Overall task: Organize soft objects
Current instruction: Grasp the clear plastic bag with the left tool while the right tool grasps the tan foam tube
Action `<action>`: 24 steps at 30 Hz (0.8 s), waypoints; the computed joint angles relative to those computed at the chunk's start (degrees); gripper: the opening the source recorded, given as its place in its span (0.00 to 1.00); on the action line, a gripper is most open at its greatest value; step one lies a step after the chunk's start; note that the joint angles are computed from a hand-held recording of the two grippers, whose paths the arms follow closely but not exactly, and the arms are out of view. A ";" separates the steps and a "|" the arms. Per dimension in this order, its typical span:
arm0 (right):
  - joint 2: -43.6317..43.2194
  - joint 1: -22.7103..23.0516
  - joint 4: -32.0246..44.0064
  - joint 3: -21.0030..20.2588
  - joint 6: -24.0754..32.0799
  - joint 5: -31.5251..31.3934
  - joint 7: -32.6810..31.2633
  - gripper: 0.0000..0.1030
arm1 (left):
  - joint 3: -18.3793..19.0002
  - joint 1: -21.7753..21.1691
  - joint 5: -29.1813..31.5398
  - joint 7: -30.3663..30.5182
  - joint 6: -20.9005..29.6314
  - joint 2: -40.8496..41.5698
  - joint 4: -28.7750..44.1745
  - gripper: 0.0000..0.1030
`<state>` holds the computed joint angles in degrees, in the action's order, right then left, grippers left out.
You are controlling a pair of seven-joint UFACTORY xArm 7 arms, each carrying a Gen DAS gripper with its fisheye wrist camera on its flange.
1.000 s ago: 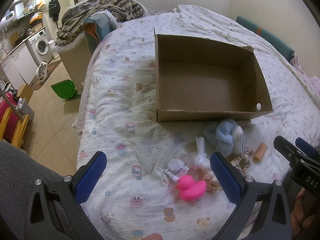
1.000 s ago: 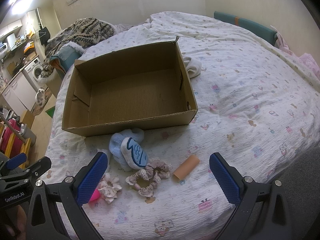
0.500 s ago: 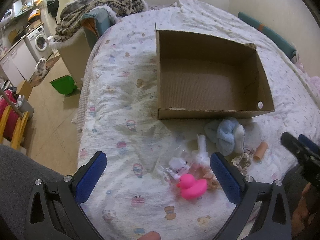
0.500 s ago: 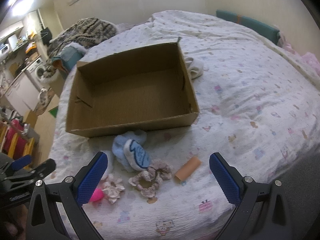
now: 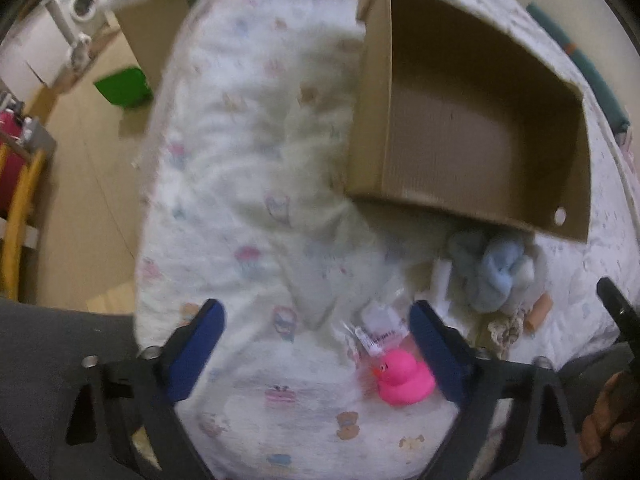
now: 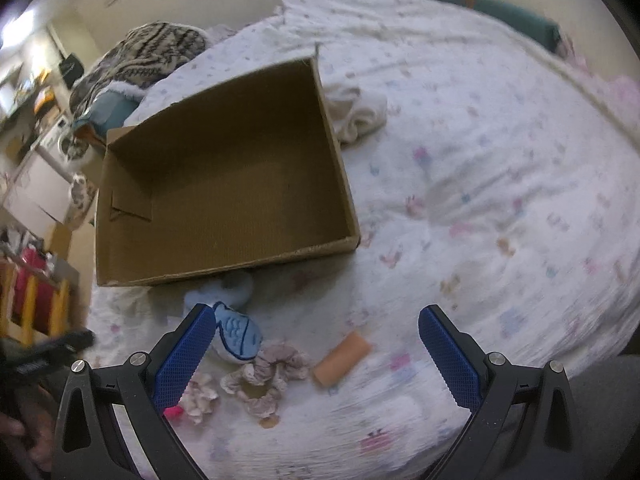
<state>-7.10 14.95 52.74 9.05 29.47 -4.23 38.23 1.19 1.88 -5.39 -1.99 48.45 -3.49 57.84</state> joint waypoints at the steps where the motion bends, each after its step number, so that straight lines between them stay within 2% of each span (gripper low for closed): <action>1: 0.14 -0.02 0.03 0.02 -0.04 -0.13 0.08 1.00 | -0.12 -0.22 -0.90 0.54 0.79 0.97 0.35 0.81; 5: 0.57 0.32 0.17 -0.13 -0.07 1.20 -0.83 1.00 | -1.06 -1.38 -4.22 4.12 2.66 3.03 0.79 0.81; 9: 1.28 0.37 0.37 -0.38 -0.26 2.16 -1.59 1.00 | -2.30 -3.05 1.40 3.88 2.52 4.79 0.09 0.80; 10: 1.34 0.36 0.42 -0.36 -0.12 2.07 -1.53 1.00 | -2.43 -3.36 2.41 3.50 2.44 5.42 -0.07 0.77; 14: 1.89 0.53 0.93 -0.34 0.25 2.39 -1.95 1.00 | -2.35 -3.84 4.03 2.27 0.64 7.46 -0.09 0.59; 16: 2.02 0.57 1.11 -0.35 0.51 2.41 -2.07 1.00 | -2.38 -4.01 4.84 2.59 0.07 8.00 -0.25 0.53; 17: 2.03 0.57 1.13 -0.38 0.53 2.47 -2.11 1.00 | -2.33 -4.05 5.27 2.53 -0.80 7.80 -0.82 0.41; 20: 1.93 0.49 0.87 -0.51 0.06 2.75 -1.86 1.00 | -2.02 -3.92 6.29 1.52 -1.61 7.48 -1.12 0.21; 22: 1.69 0.36 0.45 -0.75 -0.30 3.57 -1.88 1.00 | -1.41 -3.19 5.67 0.58 -1.68 7.22 -1.17 0.15; 24: 1.41 0.24 -0.01 -1.05 -0.50 4.94 -2.28 1.00 | -0.74 -2.15 3.96 -0.26 -0.61 7.14 -0.20 0.14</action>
<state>-5.68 15.19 52.73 7.99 28.96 0.71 35.95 0.44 -0.26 -1.43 -2.25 47.83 3.65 57.63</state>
